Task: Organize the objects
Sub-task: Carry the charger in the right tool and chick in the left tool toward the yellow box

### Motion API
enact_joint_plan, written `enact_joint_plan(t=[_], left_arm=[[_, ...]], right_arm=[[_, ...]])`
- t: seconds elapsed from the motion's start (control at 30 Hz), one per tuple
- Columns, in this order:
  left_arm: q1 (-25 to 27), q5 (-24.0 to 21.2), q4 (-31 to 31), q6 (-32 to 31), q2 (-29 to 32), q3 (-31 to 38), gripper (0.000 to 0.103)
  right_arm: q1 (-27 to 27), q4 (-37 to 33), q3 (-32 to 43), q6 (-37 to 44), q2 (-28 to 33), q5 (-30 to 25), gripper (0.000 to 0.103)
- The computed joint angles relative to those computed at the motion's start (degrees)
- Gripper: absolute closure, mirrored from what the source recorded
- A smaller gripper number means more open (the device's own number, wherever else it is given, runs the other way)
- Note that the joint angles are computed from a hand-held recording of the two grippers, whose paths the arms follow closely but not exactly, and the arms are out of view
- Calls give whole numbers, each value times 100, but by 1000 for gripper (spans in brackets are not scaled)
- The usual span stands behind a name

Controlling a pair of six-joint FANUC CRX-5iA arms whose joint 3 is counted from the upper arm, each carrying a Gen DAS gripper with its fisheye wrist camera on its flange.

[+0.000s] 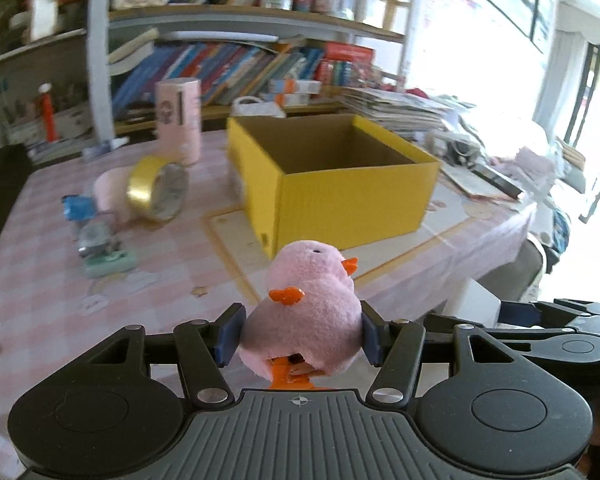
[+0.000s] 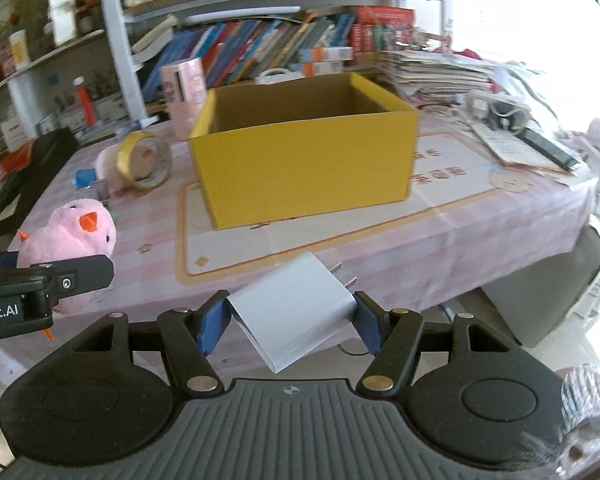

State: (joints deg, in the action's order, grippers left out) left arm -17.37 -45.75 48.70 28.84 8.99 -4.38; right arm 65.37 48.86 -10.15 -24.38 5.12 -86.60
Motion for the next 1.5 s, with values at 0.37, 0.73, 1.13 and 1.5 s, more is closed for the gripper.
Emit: enact_joint_plan(t=[0.37,0.73,1.13,1.5], left_arm=[[-103,19,-31,35,150,195,45],[-191,18,-111,192,324,418,45],[-221,31,-141,249,389,501,45],[-409,278,-119,342,611,757,45]], right_arm=[[-76,-23,-106,-46,-124,-62,40],[-232,-58,-123,123,-176,40,40],[-389,-82,-157,283,-225,151,40],[-626,5,-215,544,-303,340,40]])
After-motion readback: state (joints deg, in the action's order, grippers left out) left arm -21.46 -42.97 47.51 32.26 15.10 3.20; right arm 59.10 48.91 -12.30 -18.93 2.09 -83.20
